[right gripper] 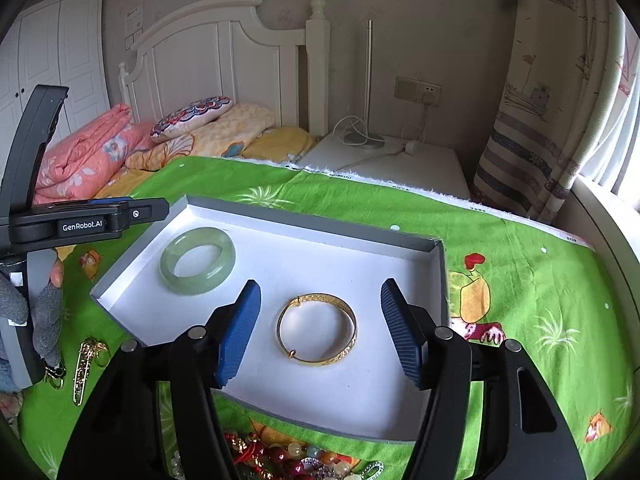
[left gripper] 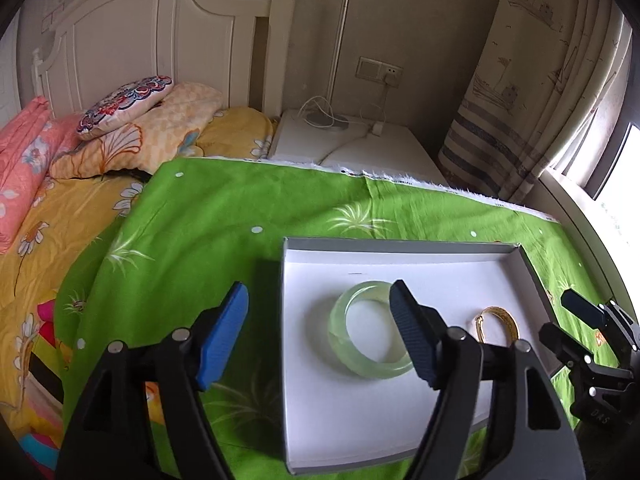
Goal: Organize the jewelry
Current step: 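Lower both bangles into the white box and open both grippers, then grasp the gold pearl ring with the left gripper while the right gripper approaches the gold safety pin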
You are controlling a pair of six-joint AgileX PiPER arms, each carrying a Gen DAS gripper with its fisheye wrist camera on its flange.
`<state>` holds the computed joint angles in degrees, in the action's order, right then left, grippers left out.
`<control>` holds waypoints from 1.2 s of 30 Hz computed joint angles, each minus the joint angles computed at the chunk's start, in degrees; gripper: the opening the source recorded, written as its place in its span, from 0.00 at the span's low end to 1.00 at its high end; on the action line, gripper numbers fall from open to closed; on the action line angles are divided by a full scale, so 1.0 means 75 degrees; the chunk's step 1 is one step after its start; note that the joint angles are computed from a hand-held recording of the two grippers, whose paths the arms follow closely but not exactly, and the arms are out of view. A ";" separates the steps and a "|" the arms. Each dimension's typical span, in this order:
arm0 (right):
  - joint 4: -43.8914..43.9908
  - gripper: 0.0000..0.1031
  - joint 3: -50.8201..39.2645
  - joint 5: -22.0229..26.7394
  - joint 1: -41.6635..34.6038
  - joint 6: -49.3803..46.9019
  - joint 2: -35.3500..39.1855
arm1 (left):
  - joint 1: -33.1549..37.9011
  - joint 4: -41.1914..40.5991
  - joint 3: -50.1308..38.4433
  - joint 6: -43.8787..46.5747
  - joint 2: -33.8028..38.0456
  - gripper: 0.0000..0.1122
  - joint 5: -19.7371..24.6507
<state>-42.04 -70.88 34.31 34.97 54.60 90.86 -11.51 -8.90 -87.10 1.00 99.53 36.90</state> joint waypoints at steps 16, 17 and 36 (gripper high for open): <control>-0.2024 0.68 0.2843 0.0763 0.1620 0.3248 -0.2891 | 0.0511 0.0254 0.3531 0.0468 -0.3304 0.89 -0.1143; -0.2086 0.69 0.3014 0.0796 0.1737 0.3464 -0.3026 | 0.0639 -0.0013 0.3736 0.0788 -0.3485 0.89 -0.1108; -0.2199 0.69 0.3644 0.1150 0.3530 0.4831 -0.2745 | 0.1485 -0.1828 0.6498 0.4179 -0.5540 0.89 -0.0085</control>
